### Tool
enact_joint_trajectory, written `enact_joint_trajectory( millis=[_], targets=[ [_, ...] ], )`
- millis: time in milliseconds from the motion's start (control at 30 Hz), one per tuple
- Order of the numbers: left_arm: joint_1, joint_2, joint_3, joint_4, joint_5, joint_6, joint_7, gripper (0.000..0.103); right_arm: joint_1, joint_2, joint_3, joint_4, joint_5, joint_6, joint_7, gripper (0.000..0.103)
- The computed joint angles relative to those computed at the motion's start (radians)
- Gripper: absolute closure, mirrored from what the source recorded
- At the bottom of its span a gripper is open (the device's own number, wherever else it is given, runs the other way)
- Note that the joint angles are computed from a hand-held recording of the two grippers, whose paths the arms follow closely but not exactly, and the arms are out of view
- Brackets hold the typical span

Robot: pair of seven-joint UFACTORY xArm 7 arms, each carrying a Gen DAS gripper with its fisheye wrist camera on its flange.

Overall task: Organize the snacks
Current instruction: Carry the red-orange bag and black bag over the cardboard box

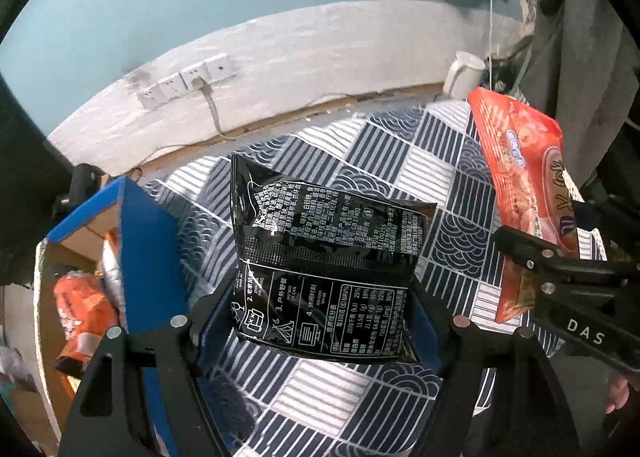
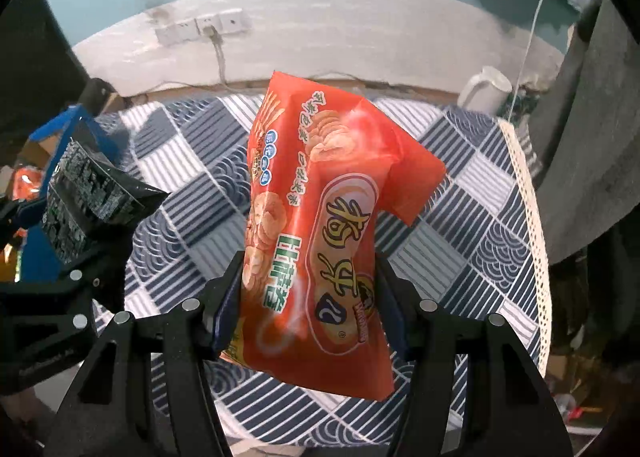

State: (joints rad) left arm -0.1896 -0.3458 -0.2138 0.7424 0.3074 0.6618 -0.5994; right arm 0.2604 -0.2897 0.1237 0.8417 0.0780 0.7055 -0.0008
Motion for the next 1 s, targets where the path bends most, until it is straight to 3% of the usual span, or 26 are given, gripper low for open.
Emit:
enact_joint_trajectory(
  millis=[467,1000],
  targets=[
    [0.042,-0.245,0.038,-0.104,-0.070,0.043,0.077,0.025,0.068,-0.083,0.017,0.046,0.069,0.018,-0.034,0.043],
    [0.150,-0.476,0.111,-0.224,-0.134,0.098,0.181,0.025,0.154,0.013,0.083,0.155,0.081,0.001,-0.017,0.043]
  ],
)
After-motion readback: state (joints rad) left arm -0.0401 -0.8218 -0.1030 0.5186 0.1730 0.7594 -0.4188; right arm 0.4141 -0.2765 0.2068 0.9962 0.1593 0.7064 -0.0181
